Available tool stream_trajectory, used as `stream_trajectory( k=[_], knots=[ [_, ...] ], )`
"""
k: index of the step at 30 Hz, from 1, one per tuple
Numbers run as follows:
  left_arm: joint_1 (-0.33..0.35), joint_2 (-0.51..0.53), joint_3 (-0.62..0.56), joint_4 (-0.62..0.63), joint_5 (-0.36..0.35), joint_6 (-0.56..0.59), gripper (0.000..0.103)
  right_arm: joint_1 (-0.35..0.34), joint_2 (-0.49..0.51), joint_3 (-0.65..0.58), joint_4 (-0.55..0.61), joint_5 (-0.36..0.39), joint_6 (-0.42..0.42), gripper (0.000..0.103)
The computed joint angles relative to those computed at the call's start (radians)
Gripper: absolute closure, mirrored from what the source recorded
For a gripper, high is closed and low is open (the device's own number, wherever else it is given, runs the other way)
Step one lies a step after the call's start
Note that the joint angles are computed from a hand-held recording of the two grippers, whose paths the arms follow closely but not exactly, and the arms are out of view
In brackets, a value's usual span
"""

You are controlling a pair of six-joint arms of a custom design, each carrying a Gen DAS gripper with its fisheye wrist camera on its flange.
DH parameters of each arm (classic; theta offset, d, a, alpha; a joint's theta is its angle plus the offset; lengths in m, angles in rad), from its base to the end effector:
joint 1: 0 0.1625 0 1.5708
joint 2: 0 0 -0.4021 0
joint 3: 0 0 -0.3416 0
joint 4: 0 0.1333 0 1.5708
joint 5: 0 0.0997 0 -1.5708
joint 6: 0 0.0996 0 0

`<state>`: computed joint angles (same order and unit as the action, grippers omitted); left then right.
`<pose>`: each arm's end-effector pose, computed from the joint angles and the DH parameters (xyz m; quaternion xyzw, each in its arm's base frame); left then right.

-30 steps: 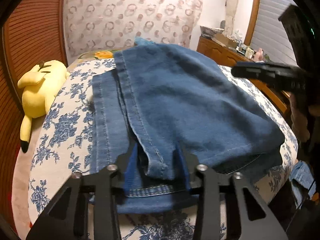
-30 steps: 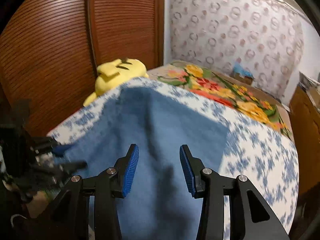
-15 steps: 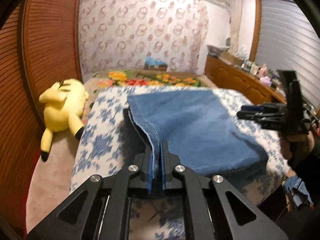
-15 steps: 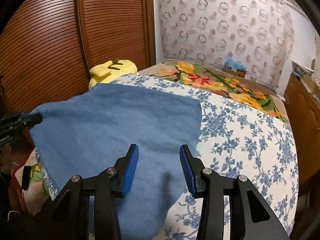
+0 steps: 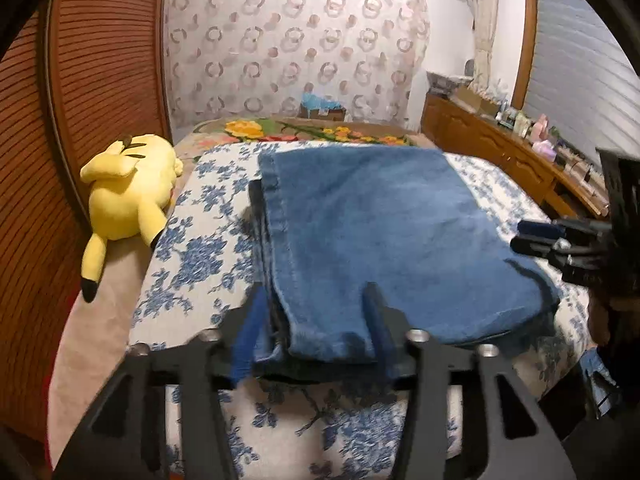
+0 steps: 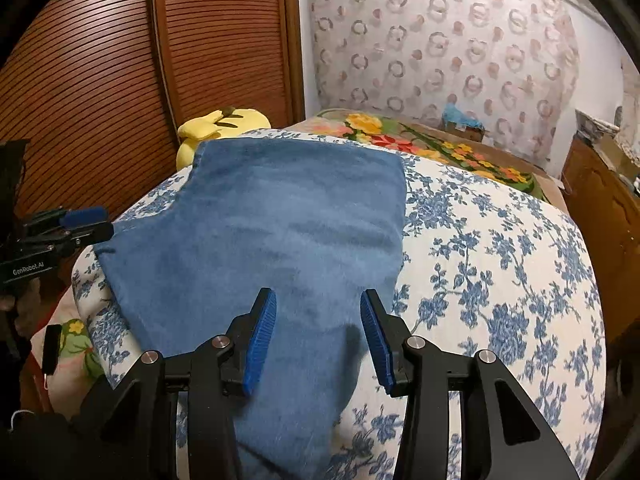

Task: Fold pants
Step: 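Open both tools and smooth the folded jeans flat, then grasp the jeans hem with the right tool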

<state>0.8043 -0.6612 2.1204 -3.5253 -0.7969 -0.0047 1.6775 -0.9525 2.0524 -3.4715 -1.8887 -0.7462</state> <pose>-0.1847 -0.4843 0.0547 0.2479 0.8679 -0.3479 0.2536 0.1575 -0.5115 0.1915 0.3200 -0.8534 0.3195 0.2594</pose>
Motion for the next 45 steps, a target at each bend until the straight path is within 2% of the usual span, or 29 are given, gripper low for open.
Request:
stream_trajectory(
  k=[2, 4, 8, 10, 16, 23, 29, 37, 41, 45],
  knots=[
    [-0.003, 0.004, -0.007, 0.005, -0.005, 0.001, 0.037, -0.004, -0.006, 0.023, -0.032, 0.01, -0.002, 0.057],
    [-0.008, 0.015, -0.014, -0.004, -0.013, 0.009, 0.03, -0.006, -0.011, 0.038, -0.048, 0.01, 0.008, 0.057],
    [-0.017, 0.039, -0.034, -0.002, -0.039, 0.014, 0.03, -0.015, -0.008, 0.065, -0.1, 0.001, 0.02, 0.056],
    [-0.023, 0.054, -0.051, 0.017, -0.044, 0.009, 0.03, -0.022, -0.009, 0.069, -0.104, -0.003, 0.031, 0.051],
    [-0.025, 0.096, -0.092, 0.068, -0.055, 0.011, 0.03, -0.041, -0.013, 0.068, -0.054, -0.009, 0.108, 0.047],
    [-0.013, 0.119, -0.112, 0.102, -0.051, 0.001, 0.03, -0.039, 0.006, 0.051, -0.009, -0.042, 0.143, 0.047],
    [-0.007, 0.142, -0.124, 0.112, -0.04, 0.003, 0.028, -0.058, 0.007, 0.05, 0.003, -0.006, 0.174, 0.047],
    [-0.002, 0.163, -0.135, 0.1, -0.028, 0.015, 0.026, -0.071, 0.017, 0.069, -0.035, 0.028, 0.164, 0.047],
    [-0.002, 0.171, -0.141, 0.095, -0.025, 0.021, 0.025, -0.062, 0.029, 0.077, -0.06, 0.022, 0.135, 0.052],
    [0.001, 0.179, -0.145, 0.084, -0.022, 0.031, 0.024, -0.07, 0.021, 0.079, -0.048, 0.051, 0.138, 0.065]
  ],
)
